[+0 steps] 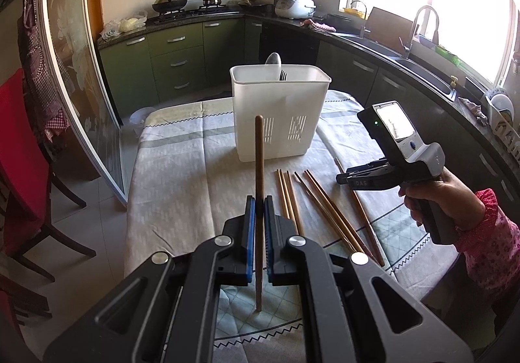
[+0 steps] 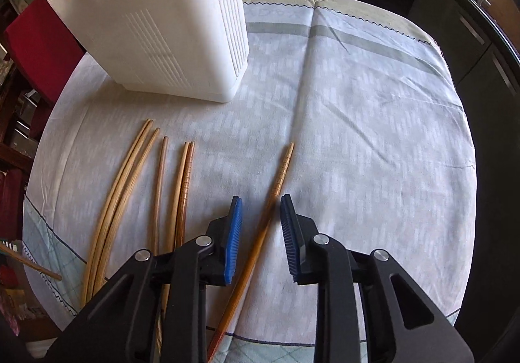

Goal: Organize utensils
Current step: 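Grasp a wooden chopstick with the right gripper while the left gripper holds its chopstick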

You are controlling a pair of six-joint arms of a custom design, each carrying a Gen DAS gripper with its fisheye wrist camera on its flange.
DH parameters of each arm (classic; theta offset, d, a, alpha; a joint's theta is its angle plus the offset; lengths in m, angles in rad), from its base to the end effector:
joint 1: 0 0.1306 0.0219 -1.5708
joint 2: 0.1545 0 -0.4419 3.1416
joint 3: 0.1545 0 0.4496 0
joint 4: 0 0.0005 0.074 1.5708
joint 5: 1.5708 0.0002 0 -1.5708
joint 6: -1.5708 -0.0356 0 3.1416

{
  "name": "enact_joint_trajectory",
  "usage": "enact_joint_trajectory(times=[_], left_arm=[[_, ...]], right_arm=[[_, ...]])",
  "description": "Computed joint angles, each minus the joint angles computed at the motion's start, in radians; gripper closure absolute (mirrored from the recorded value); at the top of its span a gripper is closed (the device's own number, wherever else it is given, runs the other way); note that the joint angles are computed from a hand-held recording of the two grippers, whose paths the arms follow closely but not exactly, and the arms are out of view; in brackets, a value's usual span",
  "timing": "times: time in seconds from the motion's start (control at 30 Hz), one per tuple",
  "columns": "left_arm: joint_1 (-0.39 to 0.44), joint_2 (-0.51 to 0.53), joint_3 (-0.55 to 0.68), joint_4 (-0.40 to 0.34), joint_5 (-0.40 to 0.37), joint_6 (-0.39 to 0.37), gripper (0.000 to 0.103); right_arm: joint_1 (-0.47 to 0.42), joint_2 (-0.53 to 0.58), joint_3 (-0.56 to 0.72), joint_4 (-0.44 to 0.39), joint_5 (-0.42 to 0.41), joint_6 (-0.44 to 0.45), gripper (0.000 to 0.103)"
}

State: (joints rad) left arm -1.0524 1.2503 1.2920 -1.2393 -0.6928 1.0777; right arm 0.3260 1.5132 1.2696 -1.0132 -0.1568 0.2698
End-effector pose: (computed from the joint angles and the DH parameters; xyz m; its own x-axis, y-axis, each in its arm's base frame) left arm 0.2348 -0.3667 0.4907 -0.7055 -0.1311 -0.6965 -0.1446 0.9887 -0.0396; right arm 0.5047 0.1760 0.3581 -0.7719 -0.5389 -0.3373 -0.5891 0.8058 0.0608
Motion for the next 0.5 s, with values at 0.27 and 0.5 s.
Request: enact_joint_trajectory(times=[0.27,0.5], left_arm=[[-0.003,-0.001,0.002,-0.008,-0.004,0.010,0.098],[-0.006,-0.005,0.009,-0.019,-0.016,0.011,0.098]], right_arm=[[-0.002,-0.049,-0.026,0.039,-0.031,0.001,0.096],[-0.063,-0.174,-0.063,0.067,-0.159,0.010,0.096]])
